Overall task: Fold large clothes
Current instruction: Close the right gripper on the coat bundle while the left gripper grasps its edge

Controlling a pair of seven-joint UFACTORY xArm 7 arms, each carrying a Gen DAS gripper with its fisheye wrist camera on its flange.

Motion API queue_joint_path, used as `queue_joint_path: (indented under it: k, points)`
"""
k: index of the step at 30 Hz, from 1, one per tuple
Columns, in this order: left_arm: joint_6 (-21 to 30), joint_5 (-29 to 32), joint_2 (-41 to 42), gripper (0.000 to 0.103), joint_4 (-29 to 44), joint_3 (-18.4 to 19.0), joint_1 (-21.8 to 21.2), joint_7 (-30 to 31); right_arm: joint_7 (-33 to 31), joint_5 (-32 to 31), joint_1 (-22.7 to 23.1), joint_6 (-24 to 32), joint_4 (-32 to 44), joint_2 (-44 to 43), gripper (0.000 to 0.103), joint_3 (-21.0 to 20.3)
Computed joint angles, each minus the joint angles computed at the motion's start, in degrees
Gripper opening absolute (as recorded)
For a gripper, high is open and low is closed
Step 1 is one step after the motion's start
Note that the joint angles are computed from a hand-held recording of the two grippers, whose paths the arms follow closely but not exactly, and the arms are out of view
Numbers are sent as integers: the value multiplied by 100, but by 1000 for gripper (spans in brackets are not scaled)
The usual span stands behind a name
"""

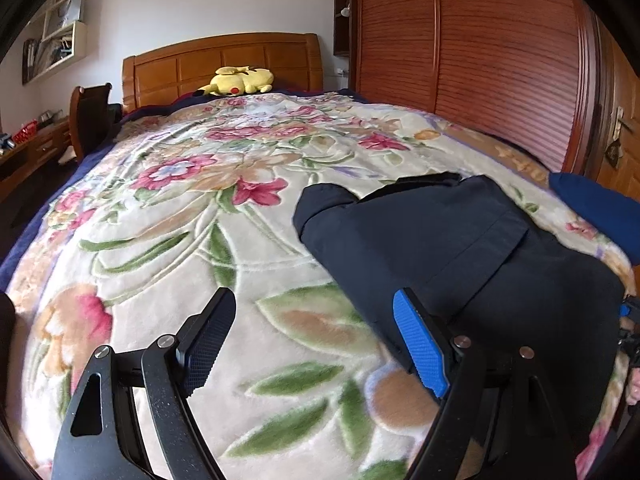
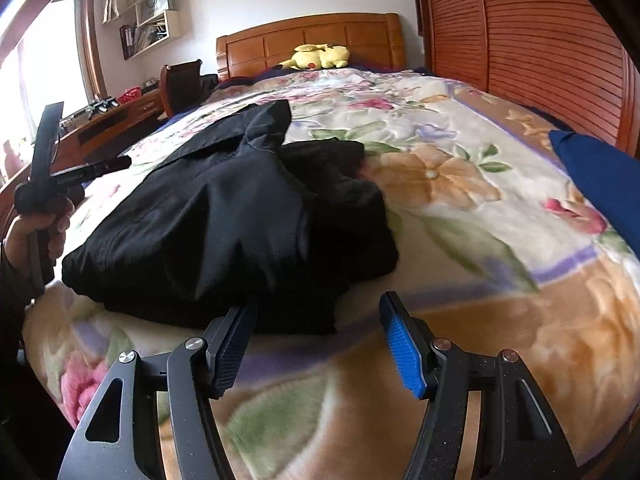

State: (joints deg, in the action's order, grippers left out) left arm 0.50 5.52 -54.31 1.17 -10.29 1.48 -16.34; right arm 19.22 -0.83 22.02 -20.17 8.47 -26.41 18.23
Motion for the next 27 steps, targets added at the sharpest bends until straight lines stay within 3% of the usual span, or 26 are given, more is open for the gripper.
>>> queue_joint_path:
  k: [4,6,10,12,13,15,16,19,25,27]
  points:
    - [-3,-19,-52,82,-74,76,-89,7,26,-143,160,-314,234,607,64,-275]
    - [4,-26,-103,82,-108,44,-100,-18,170,-448,460,-295,297,759,57,-715]
    - [-12,-17,-106,82,-108,43,-97,-12,92,-582,426,-350,288,756,24,-800]
    - [-15,-25,-87,82,-103,57,-110,-18,213,-974,611,-447,235,709,17,-1209]
    - [8,-33,-99,82,-100,76,-135,-19,147,-924,539,-471,223,691,15,-1123]
    - [24,-42,-53,82,-67,71,-126,-30,-143,-448,121,-504,229,657,13,-495]
    - [38,-40,-42,82,-56,22,-93,-58,-267,-321,-2,-486,257,658,12,-367]
    - [59,-21,-8,82,-27,-24,-70,-91,-484,-196,-182,-503,356,721,10,-433]
    - [-82,-29,590,82,290,318,-197,157,-1496,612,-1130,-273,791,935,10,136]
    - [-158,-39,973,82,506,323,-128,252,-1631,636,-1113,-256,921,1116,10,17]
